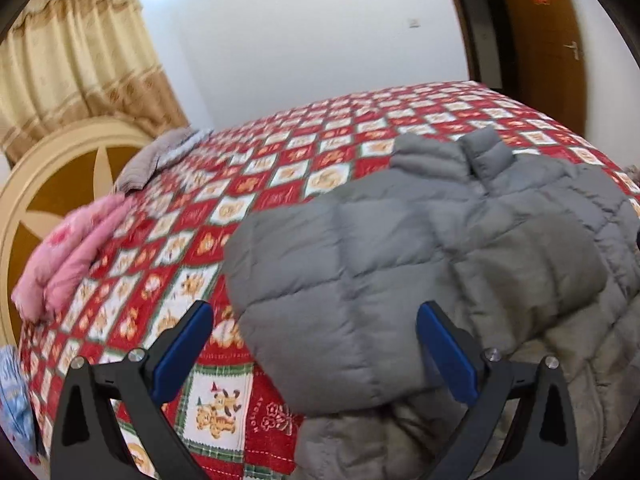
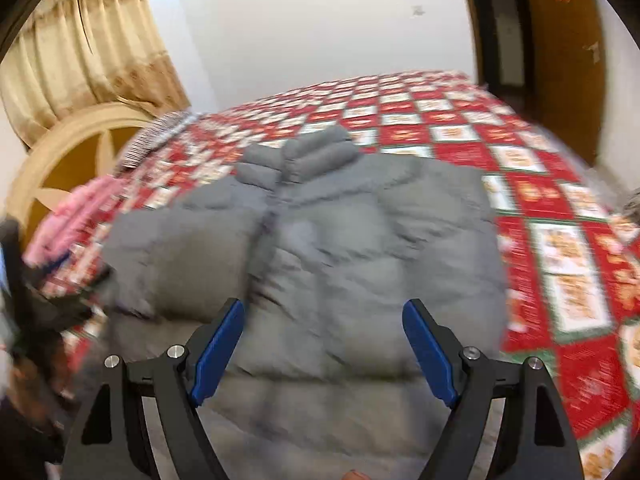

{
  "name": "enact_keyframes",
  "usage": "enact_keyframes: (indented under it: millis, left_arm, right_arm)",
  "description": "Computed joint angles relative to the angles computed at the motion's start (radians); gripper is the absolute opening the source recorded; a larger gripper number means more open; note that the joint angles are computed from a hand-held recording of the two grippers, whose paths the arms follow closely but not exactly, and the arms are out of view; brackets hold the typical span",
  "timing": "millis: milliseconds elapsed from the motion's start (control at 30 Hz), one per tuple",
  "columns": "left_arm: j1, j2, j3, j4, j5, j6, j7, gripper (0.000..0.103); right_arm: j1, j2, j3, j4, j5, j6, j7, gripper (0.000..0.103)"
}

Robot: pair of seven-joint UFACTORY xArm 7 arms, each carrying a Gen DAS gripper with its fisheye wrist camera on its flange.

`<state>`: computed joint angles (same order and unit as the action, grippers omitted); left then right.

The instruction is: Fold large clothes

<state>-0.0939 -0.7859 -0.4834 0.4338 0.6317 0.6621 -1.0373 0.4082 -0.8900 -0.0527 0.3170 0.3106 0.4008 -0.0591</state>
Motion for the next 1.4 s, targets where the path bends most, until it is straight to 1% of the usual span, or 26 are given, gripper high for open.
enact_keyframes:
  millis: [67,133,200,267,300,333,367,400,433,467,533,567,633,700,767,833,967,1033,1100,1133,1233,1300,1367,1400]
  left_arm:
    - [-0.012,-0.021,0.014,-0.024,-0.016,0.001,-0.006,0.103]
    - [-0.020,-0.044,0.022,-0.042,-0.028,0.013,-0.002,0.103]
    - [-0.024,-0.068,0.033,-0.059,-0.034,0.024,0.011,0.103]
    - [-0.016,-0.081,0.049,-0.069,-0.037,0.026,0.029,0.103]
    - [-0.016,-0.091,0.057,-0.075,-0.043,0.033,0.037,0.103]
    - [-0.007,-0.090,0.063,-0.077,-0.044,0.029,0.043,0.103]
    - [-0.001,-0.093,0.066,-0.078,-0.049,0.034,0.048,0.103]
    - [0.008,-0.090,0.066,-0.077,-0.051,0.039,0.050,0.103]
    - [0.020,-0.087,0.066,-0.077,-0.049,0.038,0.051,0.103]
    - [0.027,-0.087,0.062,-0.076,-0.050,0.043,0.046,0.103]
    - [0.029,-0.094,0.070,-0.082,-0.062,0.043,0.040,0.103]
    - [0.029,-0.095,0.074,-0.084,-0.070,0.045,0.039,0.103]
    - [0.027,-0.098,0.078,-0.085,-0.086,0.056,0.036,0.103]
    - [0.029,-0.104,0.078,-0.089,-0.091,0.062,0.036,0.103]
    - [0.036,-0.097,0.074,-0.085,-0.089,0.070,0.037,0.103]
    - [0.044,-0.078,0.068,-0.073,-0.087,0.082,0.036,0.103]
    - [0.044,-0.062,0.073,-0.054,-0.080,0.091,0.033,0.103]
    - [0.052,-0.064,0.071,-0.049,-0.065,0.091,0.029,0.103]
    - [0.059,-0.050,0.079,-0.038,-0.063,0.082,0.025,0.103]
    - [0.061,-0.041,0.082,-0.031,-0.065,0.079,0.023,0.103]
    - [0.056,-0.022,0.090,-0.006,-0.079,0.069,0.016,0.103]
    - [0.055,-0.016,0.082,0.008,-0.074,0.055,0.014,0.103]
    - [0.062,0.002,0.064,0.029,-0.055,0.047,0.015,0.103]
    - [0.066,0.017,0.055,0.041,-0.045,0.041,0.016,0.103]
  right_arm:
    - [0.062,0.080,-0.031,0.031,0.040,-0.041,-0.015,0.081]
    - [0.177,0.180,-0.109,0.067,0.125,-0.091,-0.067,0.081]
    - [0.277,0.233,-0.183,0.090,0.219,-0.111,-0.136,0.080]
    - [0.366,0.246,-0.248,0.099,0.309,-0.112,-0.220,0.064]
    - [0.372,0.244,-0.244,0.097,0.326,-0.107,-0.236,0.038]
    - [0.343,0.238,-0.202,0.087,0.316,-0.106,-0.230,0.019]
    - [0.308,0.218,-0.157,0.072,0.299,-0.099,-0.224,0.017]
    - [0.281,0.202,-0.126,0.061,0.289,-0.093,-0.222,0.013]
    - [0.225,0.158,-0.067,0.035,0.254,-0.076,-0.196,0.010]
    - [0.195,0.126,-0.044,0.018,0.235,-0.061,-0.179,0.010]
    - [0.140,0.037,-0.034,-0.026,0.206,-0.005,-0.152,0.008]
    - [0.120,0.016,-0.035,-0.035,0.192,0.012,-0.144,0.007]
    - [0.054,-0.093,-0.027,-0.086,0.152,0.084,-0.113,0.006]
    - [0.005,-0.177,-0.040,-0.117,0.121,0.147,-0.101,0.006]
    - [-0.047,-0.277,-0.067,-0.155,0.096,0.233,-0.095,0.006]
    - [-0.072,-0.321,-0.081,-0.175,0.088,0.288,-0.095,0.006]
    - [-0.126,-0.437,-0.057,-0.224,0.056,0.386,-0.085,0.006]
    - [-0.156,-0.481,-0.062,-0.235,0.043,0.428,-0.077,0.006]
    - [-0.164,-0.478,-0.074,-0.235,0.044,0.434,-0.085,0.006]
    - [-0.171,-0.466,-0.062,-0.236,0.039,0.417,-0.083,0.006]
    - [-0.194,-0.458,-0.056,-0.232,0.033,0.403,-0.069,0.006]
    - [-0.207,-0.473,-0.046,-0.228,0.020,0.412,-0.060,0.006]
    - [-0.226,-0.494,-0.013,-0.216,-0.002,0.420,-0.032,0.007]
    - [-0.240,-0.508,0.001,-0.210,-0.015,0.426,-0.013,0.014]
